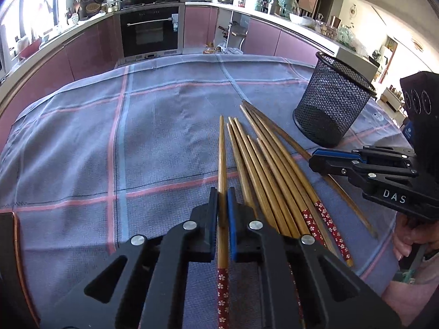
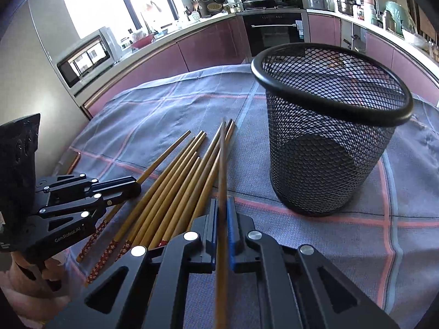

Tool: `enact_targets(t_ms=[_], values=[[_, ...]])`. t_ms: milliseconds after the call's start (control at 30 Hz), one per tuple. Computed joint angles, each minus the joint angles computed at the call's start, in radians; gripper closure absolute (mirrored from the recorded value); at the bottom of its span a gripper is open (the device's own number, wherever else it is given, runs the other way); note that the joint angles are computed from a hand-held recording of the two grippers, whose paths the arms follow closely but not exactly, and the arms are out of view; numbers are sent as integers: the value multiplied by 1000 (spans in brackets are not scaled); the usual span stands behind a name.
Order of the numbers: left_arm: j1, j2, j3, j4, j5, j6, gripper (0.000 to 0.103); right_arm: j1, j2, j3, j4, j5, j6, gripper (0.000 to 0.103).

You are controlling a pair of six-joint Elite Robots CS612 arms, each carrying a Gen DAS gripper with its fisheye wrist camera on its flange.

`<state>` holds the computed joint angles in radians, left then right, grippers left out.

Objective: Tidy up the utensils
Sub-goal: 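Grasp one bamboo chopstick with the left tool while the right tool grasps another, then lift both held chopsticks upright and carry them over the black mesh cup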

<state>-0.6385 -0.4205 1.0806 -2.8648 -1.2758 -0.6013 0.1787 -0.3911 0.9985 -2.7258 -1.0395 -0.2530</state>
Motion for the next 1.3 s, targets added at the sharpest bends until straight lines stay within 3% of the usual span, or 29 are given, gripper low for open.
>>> enact_targets(t_ms=[333,567,733,1033,1300], values=[[-1,-61,79,-194,-50,44,95,-37,-46,87,-174,178,0,97],[-10,-108,119,-345,-59,117,95,-57,-63,116,-355,219,72,97],[-17,-115,87,-398,-39,168,95,-69,-63,101,-448,226,114,97],[-18,-28,-137,-446,-1,186,95,-92,-56,27,-499,213,147,98],[-28,145,-486,-331,69,200,95,-100,-18,-59,-483,172,171,98]])
